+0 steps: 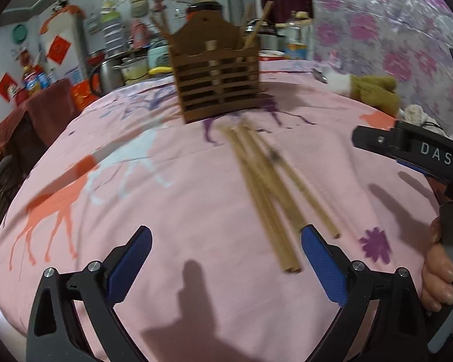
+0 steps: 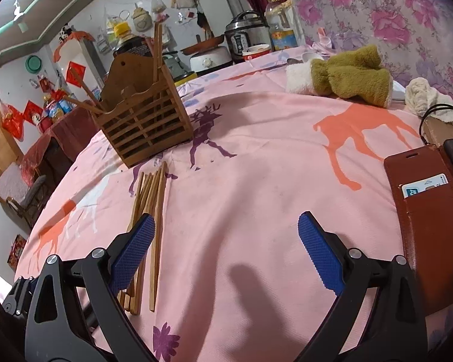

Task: Organize utensils
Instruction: 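Open both tools over the holder and return them to the pile, then slide one chopstick out of the pile with the left tool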

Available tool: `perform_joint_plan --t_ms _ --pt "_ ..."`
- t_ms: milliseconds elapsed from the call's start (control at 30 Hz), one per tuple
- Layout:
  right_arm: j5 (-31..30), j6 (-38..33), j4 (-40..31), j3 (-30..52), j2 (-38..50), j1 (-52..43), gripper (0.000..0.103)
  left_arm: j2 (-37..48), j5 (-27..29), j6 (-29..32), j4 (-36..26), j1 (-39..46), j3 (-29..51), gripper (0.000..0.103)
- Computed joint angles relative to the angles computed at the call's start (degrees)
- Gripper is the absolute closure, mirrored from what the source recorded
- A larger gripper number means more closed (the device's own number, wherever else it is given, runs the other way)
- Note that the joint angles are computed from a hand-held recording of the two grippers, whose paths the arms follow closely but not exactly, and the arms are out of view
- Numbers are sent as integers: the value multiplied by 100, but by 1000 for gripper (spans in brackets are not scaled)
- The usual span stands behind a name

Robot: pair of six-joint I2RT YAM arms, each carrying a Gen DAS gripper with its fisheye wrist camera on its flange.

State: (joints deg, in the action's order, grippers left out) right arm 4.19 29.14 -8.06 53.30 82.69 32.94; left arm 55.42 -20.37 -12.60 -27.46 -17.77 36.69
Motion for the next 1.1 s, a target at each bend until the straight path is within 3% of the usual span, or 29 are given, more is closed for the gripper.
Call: perform_joint_plan --t_ms 133,300,533,667,967,1033,1067,1100 --pt "-26 92 7 -9 2 -56 11 467 187 44 215 41 159 8" --pt "-44 84 13 -22 0 -74 11 859 755 -46 244 651 354 32" --pt "-30 82 9 -15 9 -68 11 435 1460 -88 55 1520 184 50" --pt "-54 68 10 -13 13 -81 11 424 1300 -46 67 1308 150 59" --pt "-54 58 11 -5 36 -74 11 708 713 -59 221 936 195 60" --pt "-59 65 6 -1 38 -74 11 629 855 -27 284 1012 127 74" --pt "-63 66 4 -1 38 -78 11 558 998 -9 302 1140 82 98" --pt "-63 66 4 -1 38 -78 11 514 1089 9 285 1260 65 97"
